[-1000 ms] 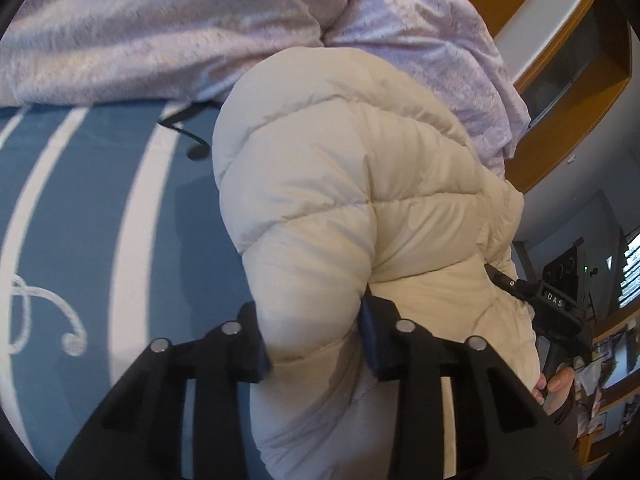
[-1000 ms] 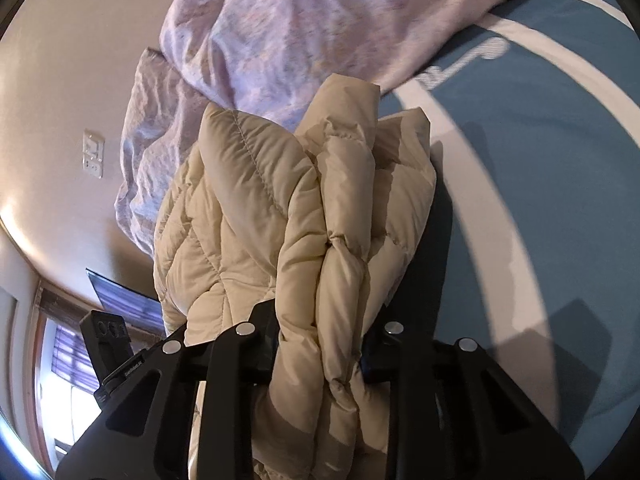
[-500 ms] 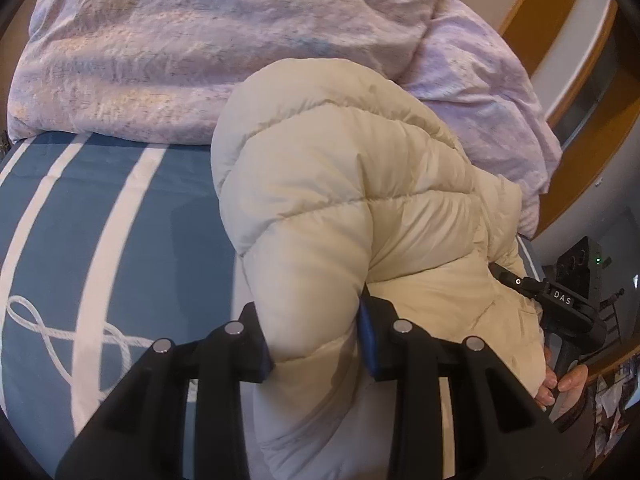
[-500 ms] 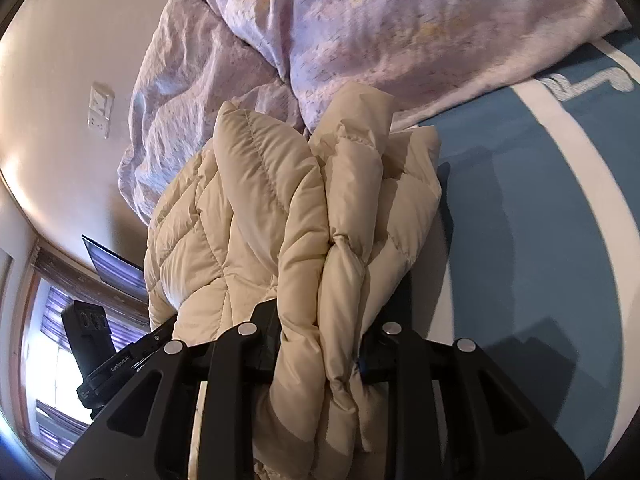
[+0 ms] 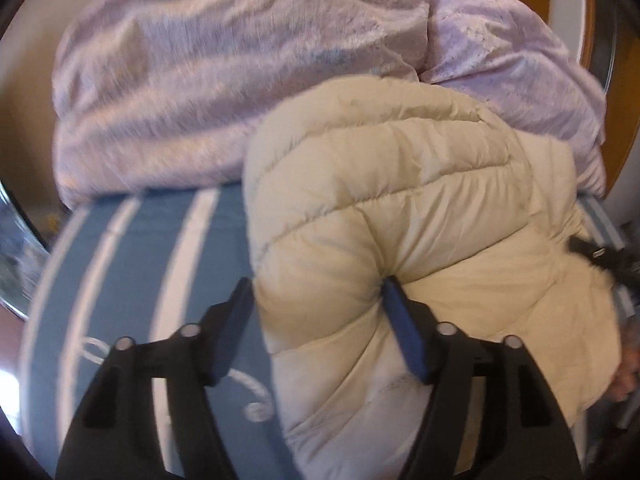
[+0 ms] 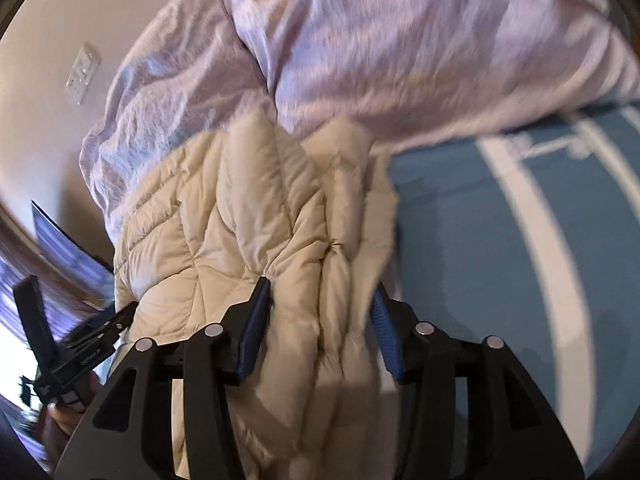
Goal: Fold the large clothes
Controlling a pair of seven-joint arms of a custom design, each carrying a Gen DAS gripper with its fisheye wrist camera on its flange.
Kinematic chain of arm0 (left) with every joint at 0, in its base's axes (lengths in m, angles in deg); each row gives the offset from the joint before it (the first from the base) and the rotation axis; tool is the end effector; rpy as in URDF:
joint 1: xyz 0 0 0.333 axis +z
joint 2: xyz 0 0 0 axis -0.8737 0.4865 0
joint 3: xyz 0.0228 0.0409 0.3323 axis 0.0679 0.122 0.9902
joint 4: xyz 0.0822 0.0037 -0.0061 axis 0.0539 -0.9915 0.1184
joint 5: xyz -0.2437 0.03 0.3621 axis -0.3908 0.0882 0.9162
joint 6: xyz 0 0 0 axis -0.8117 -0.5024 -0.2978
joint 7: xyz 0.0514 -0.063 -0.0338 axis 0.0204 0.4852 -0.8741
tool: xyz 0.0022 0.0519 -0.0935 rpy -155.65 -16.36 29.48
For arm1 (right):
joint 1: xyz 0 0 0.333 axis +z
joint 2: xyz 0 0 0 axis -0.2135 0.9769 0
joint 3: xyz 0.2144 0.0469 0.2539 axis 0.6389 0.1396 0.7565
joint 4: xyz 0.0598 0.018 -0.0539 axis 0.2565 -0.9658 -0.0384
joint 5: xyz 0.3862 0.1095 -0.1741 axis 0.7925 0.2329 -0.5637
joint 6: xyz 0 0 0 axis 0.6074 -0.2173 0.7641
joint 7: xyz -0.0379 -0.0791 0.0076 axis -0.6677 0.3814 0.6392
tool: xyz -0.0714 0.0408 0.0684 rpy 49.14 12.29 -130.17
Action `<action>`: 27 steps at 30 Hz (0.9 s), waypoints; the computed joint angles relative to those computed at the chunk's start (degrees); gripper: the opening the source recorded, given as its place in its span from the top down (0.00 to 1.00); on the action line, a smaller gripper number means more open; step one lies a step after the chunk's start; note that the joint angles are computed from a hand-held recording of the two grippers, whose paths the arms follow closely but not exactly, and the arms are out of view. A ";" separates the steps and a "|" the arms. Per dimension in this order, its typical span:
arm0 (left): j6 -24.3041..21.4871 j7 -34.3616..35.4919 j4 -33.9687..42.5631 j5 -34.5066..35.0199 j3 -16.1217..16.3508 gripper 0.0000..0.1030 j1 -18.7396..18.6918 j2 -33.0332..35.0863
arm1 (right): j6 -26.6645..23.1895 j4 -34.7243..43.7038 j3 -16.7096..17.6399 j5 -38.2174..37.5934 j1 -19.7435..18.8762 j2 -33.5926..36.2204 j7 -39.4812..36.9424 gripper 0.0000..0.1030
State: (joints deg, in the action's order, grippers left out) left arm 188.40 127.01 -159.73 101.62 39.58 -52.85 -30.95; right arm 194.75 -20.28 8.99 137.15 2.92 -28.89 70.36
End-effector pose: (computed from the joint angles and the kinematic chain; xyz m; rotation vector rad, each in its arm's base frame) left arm 0.5034 -0.1203 0.5608 -1.8442 1.4447 -0.5273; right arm 0.6411 0.2808 0.4903 -1.6627 1.3054 0.0201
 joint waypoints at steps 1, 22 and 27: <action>-0.65 -0.61 -0.28 1.34 -0.85 0.29 0.32 -0.83 | 1.70 -1.40 0.30 1.51 -0.07 -1.44 -1.83 0.51; 0.71 -4.06 0.72 5.96 -1.24 0.21 -2.95 4.12 | 9.80 -5.74 1.31 -17.20 4.16 -1.54 6.43 0.51; 0.87 -5.43 1.40 7.50 -0.46 0.18 -3.57 5.63 | 8.71 -5.24 2.94 -17.01 2.19 -0.68 7.04 0.51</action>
